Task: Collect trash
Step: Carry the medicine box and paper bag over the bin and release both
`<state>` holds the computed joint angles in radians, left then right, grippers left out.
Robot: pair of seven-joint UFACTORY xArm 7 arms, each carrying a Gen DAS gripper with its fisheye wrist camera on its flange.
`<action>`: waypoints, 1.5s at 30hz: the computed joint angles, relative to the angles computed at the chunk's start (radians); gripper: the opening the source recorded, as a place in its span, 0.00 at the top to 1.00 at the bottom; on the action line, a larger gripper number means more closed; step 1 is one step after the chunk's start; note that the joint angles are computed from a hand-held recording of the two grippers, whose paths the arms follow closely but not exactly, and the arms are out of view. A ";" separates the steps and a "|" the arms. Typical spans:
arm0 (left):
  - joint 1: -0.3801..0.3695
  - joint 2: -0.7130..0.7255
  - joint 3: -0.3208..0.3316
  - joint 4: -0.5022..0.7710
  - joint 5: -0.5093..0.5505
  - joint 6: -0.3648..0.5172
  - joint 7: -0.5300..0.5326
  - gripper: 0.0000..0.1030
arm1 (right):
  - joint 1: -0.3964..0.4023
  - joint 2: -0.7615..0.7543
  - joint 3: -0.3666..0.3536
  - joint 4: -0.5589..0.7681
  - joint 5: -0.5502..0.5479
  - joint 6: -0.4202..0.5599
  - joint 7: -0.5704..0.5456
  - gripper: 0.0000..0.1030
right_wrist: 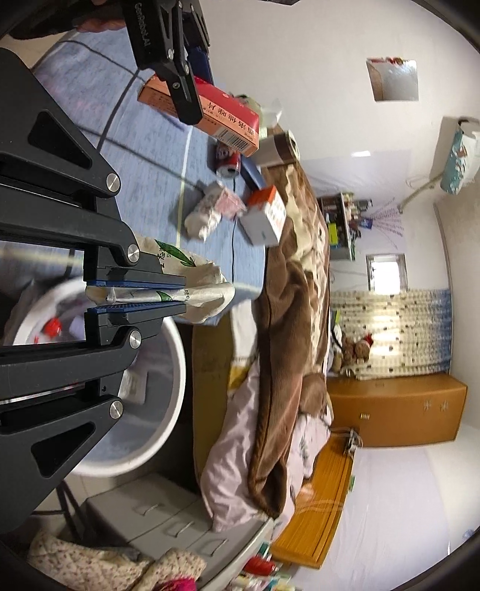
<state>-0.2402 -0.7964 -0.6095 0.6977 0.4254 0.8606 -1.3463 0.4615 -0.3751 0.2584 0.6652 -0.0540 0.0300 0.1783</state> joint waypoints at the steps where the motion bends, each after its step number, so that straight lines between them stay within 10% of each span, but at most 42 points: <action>1: 0.007 0.019 -0.006 0.011 0.006 -0.012 0.000 0.36 | -0.007 -0.009 -0.004 -0.008 -0.001 0.002 0.001 0.93; 8: 0.034 0.184 -0.027 0.078 0.057 -0.145 -0.020 0.36 | -0.082 -0.044 -0.010 -0.046 -0.016 0.025 0.024 0.93; 20: -0.004 0.486 -0.065 0.264 0.271 -0.101 -0.091 0.36 | -0.156 -0.054 -0.030 -0.069 -0.043 0.072 0.032 0.93; 45: -0.275 0.693 0.212 0.336 0.372 -0.209 -0.132 0.32 | -0.189 0.013 -0.045 -0.034 -0.079 0.138 0.006 0.90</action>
<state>-0.5150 -0.1035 -0.3978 1.0334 0.7974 0.6513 -1.4778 0.2725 -0.3624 0.2137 0.6317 -0.1327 0.1682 0.1838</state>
